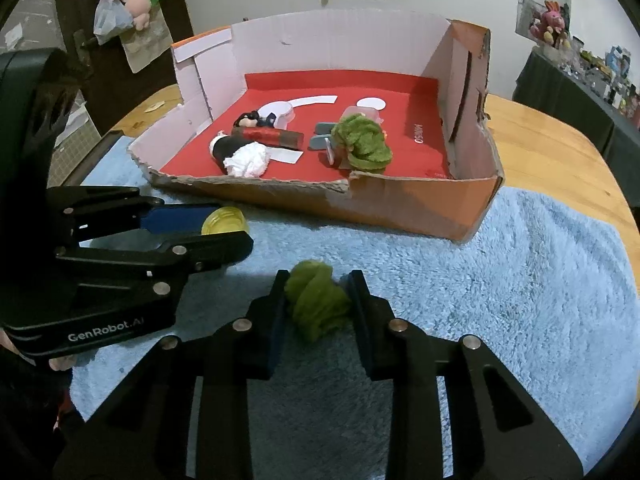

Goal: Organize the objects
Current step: 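Close the left tool on the yellow lid while the right tool grasps the green yarn ball, then carry the yellow lid and green yarn ball into the cardboard box with both tools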

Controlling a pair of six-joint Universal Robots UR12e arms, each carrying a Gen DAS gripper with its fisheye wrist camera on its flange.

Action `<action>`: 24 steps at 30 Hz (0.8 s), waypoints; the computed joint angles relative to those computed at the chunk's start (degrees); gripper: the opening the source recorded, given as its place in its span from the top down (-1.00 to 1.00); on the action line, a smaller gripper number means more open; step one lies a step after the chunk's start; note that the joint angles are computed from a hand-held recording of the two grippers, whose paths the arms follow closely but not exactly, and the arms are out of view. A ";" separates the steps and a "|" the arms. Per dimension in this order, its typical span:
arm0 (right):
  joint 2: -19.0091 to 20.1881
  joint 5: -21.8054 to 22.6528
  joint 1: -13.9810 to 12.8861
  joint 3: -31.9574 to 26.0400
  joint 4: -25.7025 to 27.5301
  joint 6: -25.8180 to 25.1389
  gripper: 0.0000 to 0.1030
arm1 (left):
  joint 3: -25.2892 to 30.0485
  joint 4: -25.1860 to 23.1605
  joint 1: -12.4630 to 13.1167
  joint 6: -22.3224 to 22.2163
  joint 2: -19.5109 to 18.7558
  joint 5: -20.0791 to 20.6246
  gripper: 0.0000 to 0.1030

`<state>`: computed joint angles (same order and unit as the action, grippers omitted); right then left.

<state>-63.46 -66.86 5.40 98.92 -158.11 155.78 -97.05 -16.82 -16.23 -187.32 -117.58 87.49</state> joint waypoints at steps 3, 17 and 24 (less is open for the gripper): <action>-0.42 0.44 -0.04 0.47 -0.23 0.01 0.48 | -0.83 0.47 -0.13 0.19 0.64 0.06 0.38; -2.79 2.13 0.07 2.56 -1.96 -0.39 0.48 | -4.36 4.10 0.38 -2.28 3.61 -0.93 0.38; -3.74 3.81 -0.08 3.07 -2.77 -0.23 0.47 | -5.38 6.47 0.45 -2.37 4.95 -1.02 0.38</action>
<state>-67.20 -63.05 5.32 102.00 -160.89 155.55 -102.42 -10.35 -15.77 -189.69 -112.63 86.47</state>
